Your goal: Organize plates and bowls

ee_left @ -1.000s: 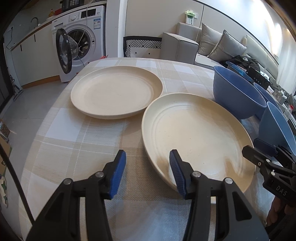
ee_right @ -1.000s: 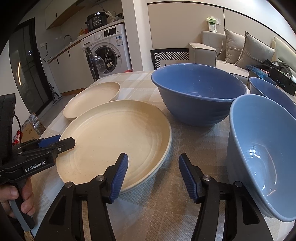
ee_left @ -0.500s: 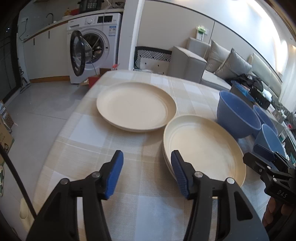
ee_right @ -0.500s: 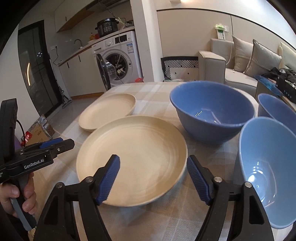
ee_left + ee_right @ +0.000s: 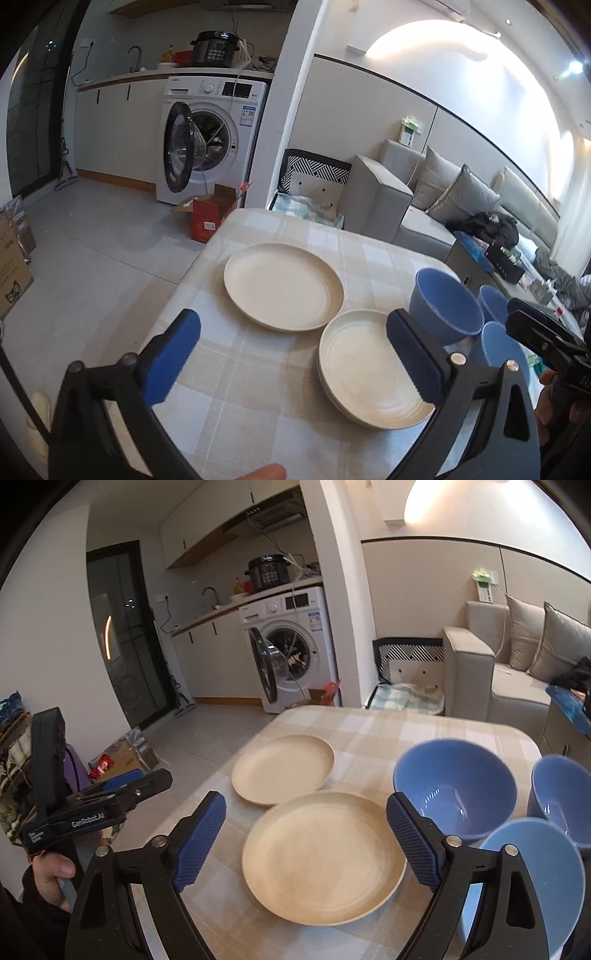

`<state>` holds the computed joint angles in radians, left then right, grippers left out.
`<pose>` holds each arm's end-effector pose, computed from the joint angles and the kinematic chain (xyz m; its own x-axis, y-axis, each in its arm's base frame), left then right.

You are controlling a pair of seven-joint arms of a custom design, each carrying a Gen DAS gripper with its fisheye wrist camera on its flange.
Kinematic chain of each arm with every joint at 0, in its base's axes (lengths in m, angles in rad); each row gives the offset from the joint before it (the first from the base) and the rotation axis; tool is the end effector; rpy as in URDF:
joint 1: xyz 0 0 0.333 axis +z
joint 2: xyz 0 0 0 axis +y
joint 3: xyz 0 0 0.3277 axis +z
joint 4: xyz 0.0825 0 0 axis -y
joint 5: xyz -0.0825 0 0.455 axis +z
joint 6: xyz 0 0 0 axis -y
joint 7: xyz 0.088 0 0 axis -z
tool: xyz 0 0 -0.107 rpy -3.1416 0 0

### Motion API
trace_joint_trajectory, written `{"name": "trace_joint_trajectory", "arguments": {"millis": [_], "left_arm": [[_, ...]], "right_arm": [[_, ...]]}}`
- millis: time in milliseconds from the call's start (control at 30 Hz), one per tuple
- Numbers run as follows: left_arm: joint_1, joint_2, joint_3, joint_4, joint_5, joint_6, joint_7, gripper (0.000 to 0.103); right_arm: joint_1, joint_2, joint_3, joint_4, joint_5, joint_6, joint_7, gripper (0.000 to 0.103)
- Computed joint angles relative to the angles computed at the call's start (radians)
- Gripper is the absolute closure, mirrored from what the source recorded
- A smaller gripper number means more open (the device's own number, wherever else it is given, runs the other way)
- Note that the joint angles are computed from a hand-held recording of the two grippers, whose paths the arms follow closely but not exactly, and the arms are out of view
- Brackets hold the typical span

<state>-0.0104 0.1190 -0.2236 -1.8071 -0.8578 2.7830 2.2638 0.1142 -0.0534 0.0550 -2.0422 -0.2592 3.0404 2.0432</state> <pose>0.6986 -0.1246 0.5507 -0.3593 -0.8898 0.2814 -0.6013 -0.0099 -0.7990 0.6370 0.1295 0.5762 0.0393 -0.9847 -0.1698 -0.5058 0.1269 -0.8532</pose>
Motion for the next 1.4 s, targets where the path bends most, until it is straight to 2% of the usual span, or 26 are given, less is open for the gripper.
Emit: {"name": "trace_joint_trajectory", "arguments": {"millis": [67, 133, 200, 267, 367, 667, 933, 1133, 1400], "left_arm": [[0.005, 0.004, 0.003, 0.022, 0.0, -0.029, -0.016, 0.001], [0.002, -0.001, 0.005, 0.028, 0.026, -0.017, -0.008, 0.001], [-0.002, -0.013, 0.0, 0.023, 0.027, 0.025, 0.022, 0.001], [-0.001, -0.021, -0.001, 0.033, 0.003, 0.013, 0.05, 0.001], [-0.013, -0.015, 0.01, 0.048, 0.061, 0.027, 0.01, 0.001], [-0.005, 0.077, 0.009, 0.153, 0.282, 0.0, -0.165, 0.001], [0.016, 0.219, -0.012, 0.292, 0.476, -0.038, -0.338, 0.001], [0.008, 0.346, -0.01, 0.427, 0.618, -0.096, -0.468, 0.001], [-0.036, 0.546, 0.017, 0.654, 0.773, -0.204, -0.639, 0.001]], "right_arm": [[0.021, -0.007, -0.011, 0.02, 0.088, -0.014, -0.091, 0.007], [0.028, -0.013, -0.014, 0.039, 0.138, -0.027, -0.143, 0.006], [0.012, -0.02, 0.001, 0.053, 0.082, -0.038, -0.108, 0.006], [0.008, -0.02, 0.003, 0.068, 0.067, -0.045, -0.121, 0.005], [0.018, -0.009, -0.002, 0.089, 0.107, -0.062, -0.168, 0.004], [0.054, 0.092, -0.032, 0.22, 0.29, -0.15, -0.377, 0.004], [0.054, 0.283, -0.049, 0.458, 0.402, -0.282, -0.473, 0.004], [0.03, 0.48, -0.043, 0.708, 0.479, -0.418, -0.515, 0.004], [0.018, 0.771, -0.063, 1.091, 0.481, -0.626, -0.443, 0.004]]}}
